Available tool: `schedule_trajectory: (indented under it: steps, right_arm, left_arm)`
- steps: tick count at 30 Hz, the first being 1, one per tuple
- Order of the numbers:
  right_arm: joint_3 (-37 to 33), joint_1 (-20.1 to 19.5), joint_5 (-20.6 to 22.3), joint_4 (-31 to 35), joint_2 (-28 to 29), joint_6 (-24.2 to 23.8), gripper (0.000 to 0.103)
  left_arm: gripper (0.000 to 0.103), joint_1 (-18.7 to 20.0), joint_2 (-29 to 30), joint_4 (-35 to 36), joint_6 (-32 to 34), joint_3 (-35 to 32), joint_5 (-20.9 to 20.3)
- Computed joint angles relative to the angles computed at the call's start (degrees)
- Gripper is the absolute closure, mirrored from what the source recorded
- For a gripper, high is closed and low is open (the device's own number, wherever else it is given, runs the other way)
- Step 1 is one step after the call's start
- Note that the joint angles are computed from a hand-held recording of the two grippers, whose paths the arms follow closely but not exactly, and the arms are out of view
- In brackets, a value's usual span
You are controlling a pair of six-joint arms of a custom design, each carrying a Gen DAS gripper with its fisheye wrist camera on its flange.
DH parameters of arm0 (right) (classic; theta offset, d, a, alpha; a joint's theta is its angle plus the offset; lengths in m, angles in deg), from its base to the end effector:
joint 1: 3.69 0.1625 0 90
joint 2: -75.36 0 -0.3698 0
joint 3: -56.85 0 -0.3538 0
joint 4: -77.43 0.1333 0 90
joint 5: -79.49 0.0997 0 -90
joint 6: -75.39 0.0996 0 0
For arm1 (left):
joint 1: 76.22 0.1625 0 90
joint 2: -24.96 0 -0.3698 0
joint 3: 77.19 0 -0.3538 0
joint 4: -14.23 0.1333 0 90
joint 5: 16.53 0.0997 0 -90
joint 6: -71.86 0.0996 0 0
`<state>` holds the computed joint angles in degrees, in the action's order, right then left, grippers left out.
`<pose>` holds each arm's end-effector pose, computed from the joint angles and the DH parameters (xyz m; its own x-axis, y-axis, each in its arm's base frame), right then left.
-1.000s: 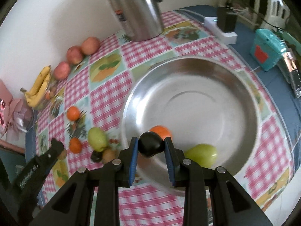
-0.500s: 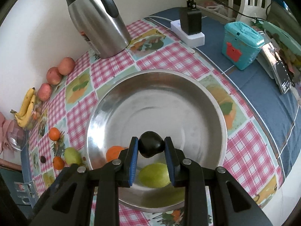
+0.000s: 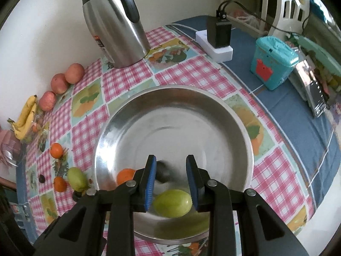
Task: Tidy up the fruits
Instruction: 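Carry the plum into the steel plate and open the right tool while the left tool drops the kiwi there, then withdraw both open tools from the steel plate back over the fruits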
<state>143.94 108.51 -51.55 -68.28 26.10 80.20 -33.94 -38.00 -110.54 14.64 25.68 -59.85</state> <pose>0.3042 -0.5657 0.1848 -0.8019 -0.0241 0.5969 -0.2934 0.8863 -0.3583 -0.2557 -0.5106 0.1879 -0.8433 -0.2648 -0.4676 0.0515 0.8264 -0.5607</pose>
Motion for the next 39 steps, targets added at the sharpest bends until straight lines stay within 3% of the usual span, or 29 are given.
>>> schedule_trajectory:
  steps: [2, 8, 12, 14, 18, 21, 23, 28, 33, 39]
  right_arm:
    - [-0.02, -0.02, 0.42, 0.19, -0.04, -0.2, 0.073]
    - [0.16, 0.31, -0.12, -0.54, 0.2, -1.14, 0.073]
    - [0.2, 0.37, 0.01, -0.48, 0.23, -1.11, 0.073]
    - [0.19, 0.42, 0.08, -0.36, 0.29, -1.39, 0.073]
    - [-0.03, 0.79, -0.02, 0.42, 0.59, -2.24, 0.073]
    - [-0.27, 1.13, 0.14, 1.15, 0.78, -2.65, 0.072]
    - [-0.07, 1.39, 0.21, 0.65, 0.86, -3.34, 0.064]
    - [0.22, 2.09, -0.58, -0.35, 1.2, -5.33, 0.058]
    - [-0.33, 2.32, -0.83, 1.22, 1.65, -5.45, 0.058]
    - [-0.2, 2.84, -0.87, 0.81, 2.13, -6.23, 0.056]
  left_arm:
    - [0.057, -0.03, -0.15, 0.19, -0.24, 0.04, 0.22]
    - [0.041, -0.07, -0.49, 1.78, -1.29, -0.34, 0.6]
    - [0.037, 0.23, -0.94, 8.39, -6.44, -1.74, 1.43]
    - [0.03, 0.47, -1.42, 12.09, -9.28, -2.24, 2.25]
    - [0.024, 0.84, -3.37, 16.58, -13.57, -1.95, 3.68]
    - [0.021, 1.29, -5.32, 15.83, -14.76, -0.57, 3.73]
    - [0.021, 1.45, -6.11, 16.16, -15.63, -0.23, 3.9]
    - [0.017, 1.68, -7.31, 22.45, -19.02, -1.03, 5.84]
    - [0.004, 1.71, -8.69, 32.18, -24.52, -2.33, 8.11]
    - [0.001, 2.16, -11.11, 37.05, -28.78, -2.23, 8.55]
